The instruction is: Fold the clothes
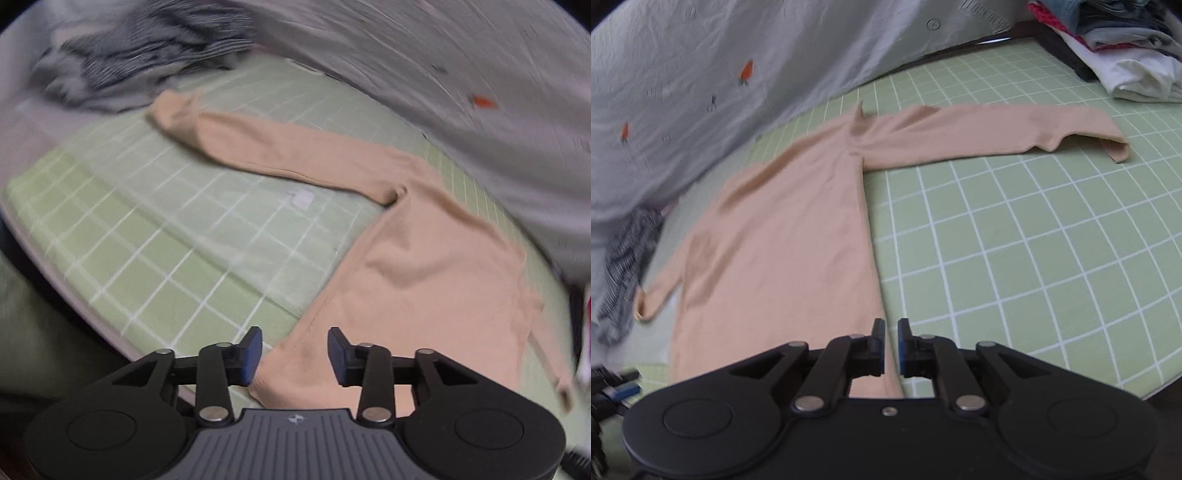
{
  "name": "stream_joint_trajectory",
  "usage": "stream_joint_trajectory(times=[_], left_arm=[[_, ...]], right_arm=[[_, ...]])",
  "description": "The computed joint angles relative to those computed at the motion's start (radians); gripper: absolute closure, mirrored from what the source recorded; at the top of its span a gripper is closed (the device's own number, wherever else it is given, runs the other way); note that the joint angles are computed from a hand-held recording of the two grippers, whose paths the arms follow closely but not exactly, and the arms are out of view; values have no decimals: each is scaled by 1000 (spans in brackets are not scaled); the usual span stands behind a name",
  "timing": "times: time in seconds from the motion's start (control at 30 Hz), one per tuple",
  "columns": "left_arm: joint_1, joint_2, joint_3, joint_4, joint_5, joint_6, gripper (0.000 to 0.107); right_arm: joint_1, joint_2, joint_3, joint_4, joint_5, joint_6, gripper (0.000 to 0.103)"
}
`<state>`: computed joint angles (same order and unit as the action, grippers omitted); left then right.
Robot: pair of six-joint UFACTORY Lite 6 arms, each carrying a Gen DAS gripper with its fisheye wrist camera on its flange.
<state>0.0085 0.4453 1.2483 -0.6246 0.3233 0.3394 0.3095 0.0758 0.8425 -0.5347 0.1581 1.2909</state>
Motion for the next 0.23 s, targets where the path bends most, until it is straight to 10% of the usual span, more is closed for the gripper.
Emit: stream_joint_trajectory(times=[0.23], left_arm=[[-45, 187, 153, 80, 81, 39, 59]], right_arm=[[60, 82, 59, 62, 20, -53, 70]])
